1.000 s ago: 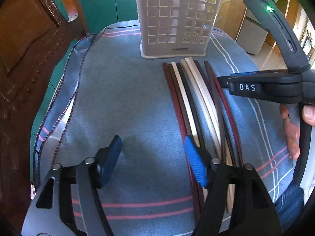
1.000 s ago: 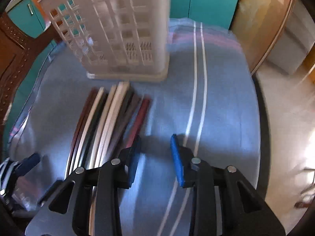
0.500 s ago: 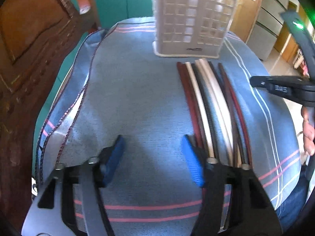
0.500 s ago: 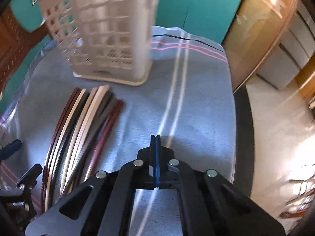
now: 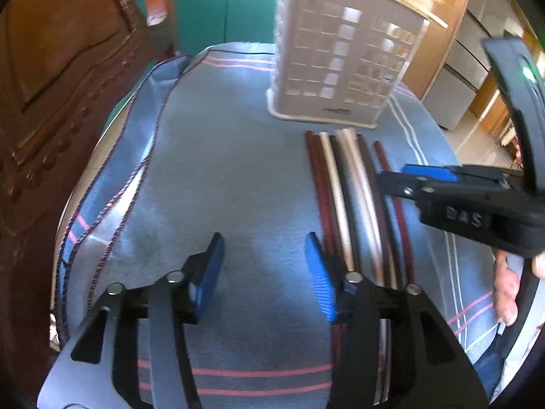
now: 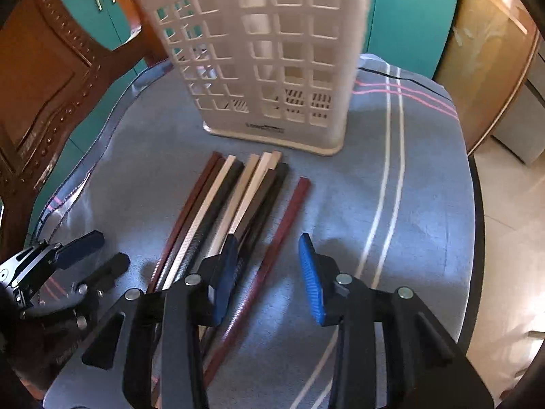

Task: Organize utensils
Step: 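Move both tools down toward the row of chopsticks on the cloth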

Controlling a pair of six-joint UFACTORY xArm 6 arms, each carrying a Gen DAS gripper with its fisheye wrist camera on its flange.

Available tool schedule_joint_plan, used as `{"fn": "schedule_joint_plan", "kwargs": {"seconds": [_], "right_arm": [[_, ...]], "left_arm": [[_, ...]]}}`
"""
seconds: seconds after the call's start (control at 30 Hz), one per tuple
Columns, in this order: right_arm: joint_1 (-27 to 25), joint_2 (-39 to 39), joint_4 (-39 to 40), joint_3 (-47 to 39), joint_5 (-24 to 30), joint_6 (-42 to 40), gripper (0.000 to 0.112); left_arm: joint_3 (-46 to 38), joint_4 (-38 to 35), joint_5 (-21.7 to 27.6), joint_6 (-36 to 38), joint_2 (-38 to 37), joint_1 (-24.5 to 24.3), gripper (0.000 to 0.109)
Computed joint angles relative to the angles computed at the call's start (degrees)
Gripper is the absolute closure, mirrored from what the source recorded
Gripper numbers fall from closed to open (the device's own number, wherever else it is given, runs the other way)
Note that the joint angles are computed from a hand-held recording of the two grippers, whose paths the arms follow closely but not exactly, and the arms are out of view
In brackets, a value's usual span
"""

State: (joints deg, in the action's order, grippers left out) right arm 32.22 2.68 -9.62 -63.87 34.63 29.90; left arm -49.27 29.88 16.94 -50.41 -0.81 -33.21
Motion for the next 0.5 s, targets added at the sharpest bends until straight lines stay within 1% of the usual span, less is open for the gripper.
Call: {"fn": "schedule_joint_plan", "kwargs": {"seconds": [0.03, 0.07, 0.1, 0.13, 0.2, 0.23, 0.27, 0.3, 0.33, 0.37, 0.43, 0.5], "right_arm": [[-0.05, -0.01, 0.04, -0.09, 0.20, 0.06, 0.077], [-0.43, -0.12, 2.48, 0.03, -0.03, -1.78, 0.083], [-0.82, -0.22, 7.32, 0.10, -0.26, -5.76, 0.101], [-0.85, 0.56, 9.93, -1.06, 1.67, -7.70, 0.104], [-2.03, -0.63, 13.10, 0.36, 1.04, -9.74, 0.104], [-2.38, -1.17, 12.88, 0.81, 1.12, -9.46, 0.104], [-2.87, -1.46, 10.27, 0.80, 1.83, -7.88, 0.104], [-2.99, -1.10, 5.85, -0.06, 3.91, -5.09, 0.104], [-3.11, -1.09, 3.84, -0.09, 3.59, -4.14, 0.104], [-3.14, -1.23, 3.46, 0.04, 3.59, -4.15, 0.103], [-3.12, -1.69, 3.63, 0.30, 3.43, -4.73, 0.094], [-2.32, -1.96, 3.94, 0.62, 3.03, -3.38, 0.091]], "left_arm": [[-0.38, -0.18, -0.31, 0.54, 0.48, -0.27, 0.052], [-0.58, -0.74, -0.86, 1.56, 0.89, -0.63, 0.052], [-0.74, -1.24, -1.23, 2.42, 1.18, -0.84, 0.052], [-1.02, -1.16, -1.42, 2.86, 1.53, -1.14, 0.051], [-1.90, -0.86, -0.76, 3.24, 2.42, -1.70, 0.051], [-2.05, -1.34, -0.84, 3.64, 2.75, -1.83, 0.050], [-2.08, -1.55, -1.57, 3.52, 3.02, -1.77, 0.050], [-2.50, -1.42, -1.55, 3.11, 3.43, -1.75, 0.049], [-2.92, -0.68, -1.19, 2.12, 3.72, -1.61, 0.049], [-3.04, -0.49, -1.03, 1.51, 3.81, -1.42, 0.049], [-3.64, 0.27, 0.01, 0.55, 4.08, -1.39, 0.049], [-4.11, 1.92, 0.83, -0.88, 4.27, -1.61, 0.049]]}}
